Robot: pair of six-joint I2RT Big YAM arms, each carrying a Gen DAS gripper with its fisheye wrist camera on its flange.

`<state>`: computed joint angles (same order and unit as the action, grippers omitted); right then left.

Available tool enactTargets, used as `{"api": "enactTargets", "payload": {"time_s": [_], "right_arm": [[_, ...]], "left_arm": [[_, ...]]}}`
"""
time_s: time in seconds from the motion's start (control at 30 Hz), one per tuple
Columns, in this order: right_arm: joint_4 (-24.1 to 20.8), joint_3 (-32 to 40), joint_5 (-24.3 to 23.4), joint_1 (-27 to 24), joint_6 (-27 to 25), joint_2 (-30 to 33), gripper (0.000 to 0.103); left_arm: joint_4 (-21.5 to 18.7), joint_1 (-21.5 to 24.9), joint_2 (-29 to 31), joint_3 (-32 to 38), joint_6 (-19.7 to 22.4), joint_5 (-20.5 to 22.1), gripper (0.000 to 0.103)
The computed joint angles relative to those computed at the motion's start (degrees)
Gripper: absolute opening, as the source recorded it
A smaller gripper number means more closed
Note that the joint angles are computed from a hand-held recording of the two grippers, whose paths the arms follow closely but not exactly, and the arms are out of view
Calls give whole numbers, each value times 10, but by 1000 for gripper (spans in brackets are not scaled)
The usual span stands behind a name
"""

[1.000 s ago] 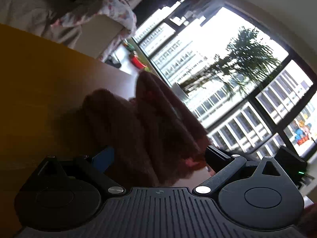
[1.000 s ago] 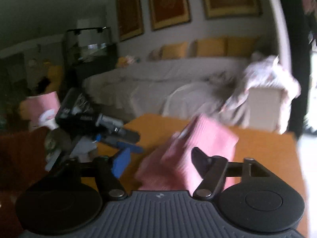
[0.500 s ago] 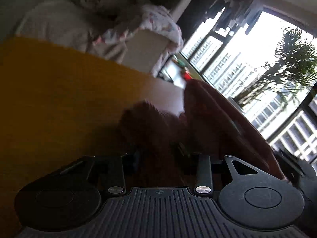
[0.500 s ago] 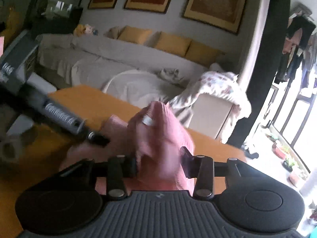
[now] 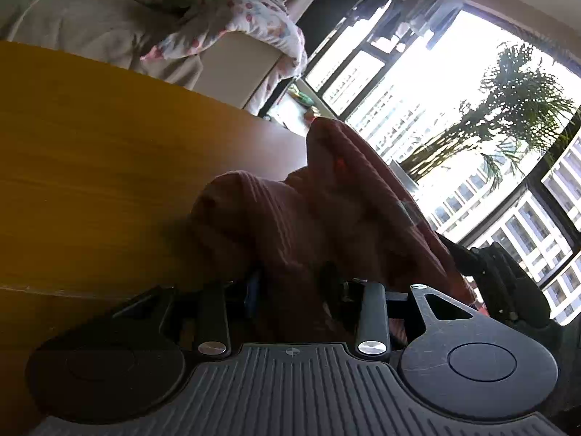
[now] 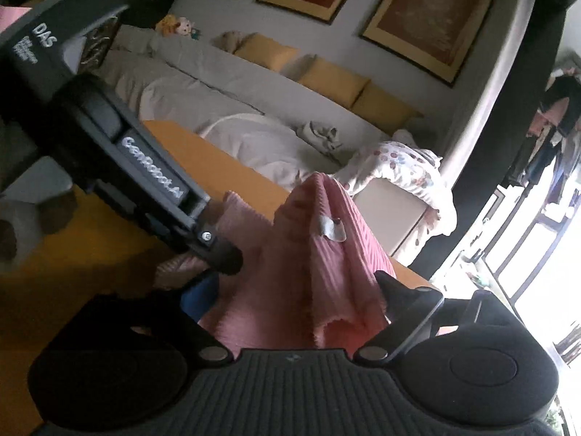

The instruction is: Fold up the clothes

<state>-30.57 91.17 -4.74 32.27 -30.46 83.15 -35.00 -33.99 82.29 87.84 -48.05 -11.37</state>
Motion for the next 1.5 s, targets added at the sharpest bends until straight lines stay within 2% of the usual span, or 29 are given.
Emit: {"api": "enactTargets", "payload": {"time_s": [0.07,0.17,0.27,0.33,0.4,0.47,0.5,0.57,0.67,0.87,0.93,1.0,1.07,1.13,1.17,1.23,1.27,1.3,1.37,1.43,1.5], "right_arm": [[-1,7,4,-7,29,2,88],[-2,14,7,-19,71,2,63],[-3,9,9,-21,69,3,62],[-8,13,-10,-26,69,8,53],[-29,45,-44,-38,79,22,30],[-29,75,-74,-48,80,25,22],[-27,84,-86,-49,67,22,18],[-41,86,-106,-40,1,11,17],[-82,64,-119,-21,-76,-3,15],[-82,-11,-104,12,-137,-27,13],[-110,-11,-107,18,-162,-24,13],[-86,-32,-94,24,-184,-32,13],[-103,-19,-121,16,-160,-32,13],[-133,7,-173,2,-130,-35,13],[-119,6,-186,-2,-114,-44,17],[-79,0,-199,-10,-79,-63,46],[-29,-19,-175,-9,-63,-75,72],[16,-38,-138,-5,-60,-82,85],[71,-62,-63,4,-72,-80,85],[73,-63,-18,8,-55,-65,85],[62,-57,4,12,-21,-52,85]], "left_arm": [[2,1,-2,-2,-1,2,39],[6,3,-4,-6,-3,7,39],[5,3,-3,-5,2,5,39],[3,1,-3,-4,8,4,39],[3,1,-3,-4,12,5,38],[9,2,-6,-9,9,12,38],[11,3,-7,-11,6,14,38],[15,4,-8,-13,2,19,37],[25,7,-11,-20,-5,28,37],[57,23,-25,-49,-49,59,31],[70,30,-33,-61,-67,72,31],[76,32,-48,-71,-70,49,34],[96,33,-70,-85,-58,23,41],[100,34,-77,-88,-54,14,45],[100,34,-79,-88,-54,10,45],[94,33,-77,-86,-56,3,45],[87,33,-71,-83,-60,1,45],[82,32,-65,-80,-65,0,44],[79,34,-57,-78,-74,10,44],[86,33,-59,-79,-62,6,44],[95,32,-62,-80,-47,0,44]]}}
